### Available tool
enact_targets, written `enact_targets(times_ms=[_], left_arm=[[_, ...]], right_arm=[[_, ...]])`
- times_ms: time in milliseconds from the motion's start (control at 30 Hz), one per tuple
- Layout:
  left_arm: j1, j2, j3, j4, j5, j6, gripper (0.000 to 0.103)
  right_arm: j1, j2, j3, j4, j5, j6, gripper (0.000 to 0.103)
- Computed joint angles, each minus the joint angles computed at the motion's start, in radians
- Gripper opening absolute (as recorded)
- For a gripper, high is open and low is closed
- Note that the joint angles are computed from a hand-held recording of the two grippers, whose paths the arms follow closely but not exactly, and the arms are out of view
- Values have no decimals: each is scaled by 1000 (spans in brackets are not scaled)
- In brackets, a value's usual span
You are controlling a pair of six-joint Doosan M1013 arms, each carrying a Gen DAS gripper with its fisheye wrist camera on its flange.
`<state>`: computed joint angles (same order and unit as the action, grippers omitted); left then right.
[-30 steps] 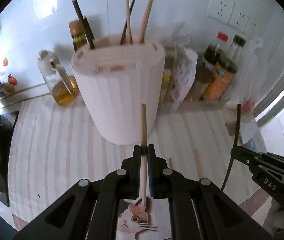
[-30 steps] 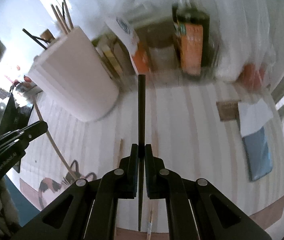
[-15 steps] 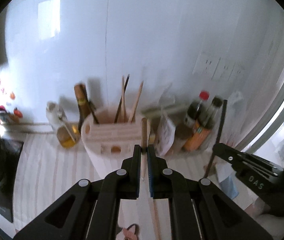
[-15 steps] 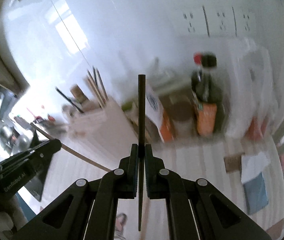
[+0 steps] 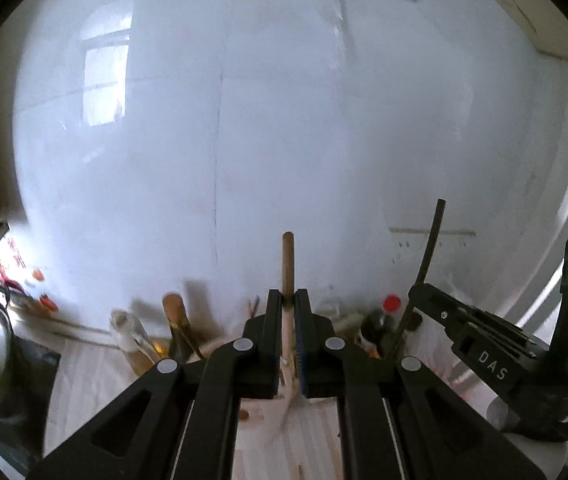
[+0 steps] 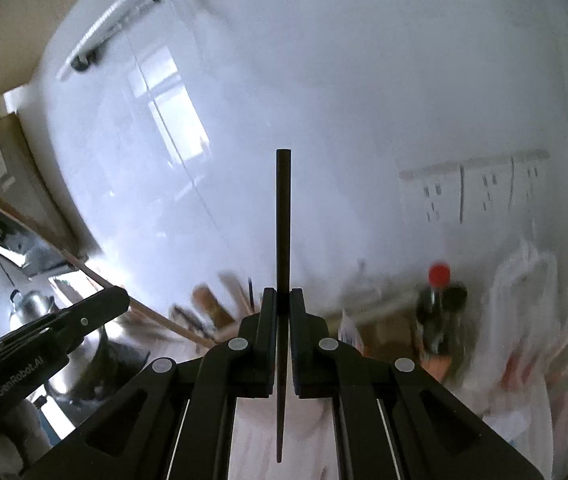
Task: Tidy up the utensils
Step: 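Raise both held chopsticks above the cream holder, then release both chopsticks into the holder and open both grippers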
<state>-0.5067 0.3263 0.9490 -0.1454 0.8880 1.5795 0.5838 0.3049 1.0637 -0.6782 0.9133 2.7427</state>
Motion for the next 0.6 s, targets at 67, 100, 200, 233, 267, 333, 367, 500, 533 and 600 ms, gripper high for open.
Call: enact_targets(times_ms=[67,100,200,233,267,333,367,500,533,600], left_arm=[[4,18,-31,21,8,-8,4],[8,30,-50,29,20,-10,4],[16,56,-86,51,46,-15,4],[19,64,-93,60,54,-21,4],[22,70,-96,66,60,-23,4],[29,90,-113,71,87,-27,4],[32,94,-112,73,91,-29,4],[43,130,-138,66,144,-31,4],[45,138,-145,68,158,-33,4],[48,155,-159,67,184,-29,4]], right_arm=[[-7,21,-43,-1,4,-25,6],[-12,29,-55,-1,-3,-30,6],[-25,70,-116,1,-6,-57,6],[-31,84,-133,9,-9,-67,6],[-35,96,-149,16,-9,-74,6],[-43,122,-176,25,-23,-86,6],[-45,136,-191,25,-21,-91,6],[-55,189,-241,35,-33,-108,6],[-57,199,-246,39,-38,-113,6],[-58,217,-256,37,-42,-117,6]])
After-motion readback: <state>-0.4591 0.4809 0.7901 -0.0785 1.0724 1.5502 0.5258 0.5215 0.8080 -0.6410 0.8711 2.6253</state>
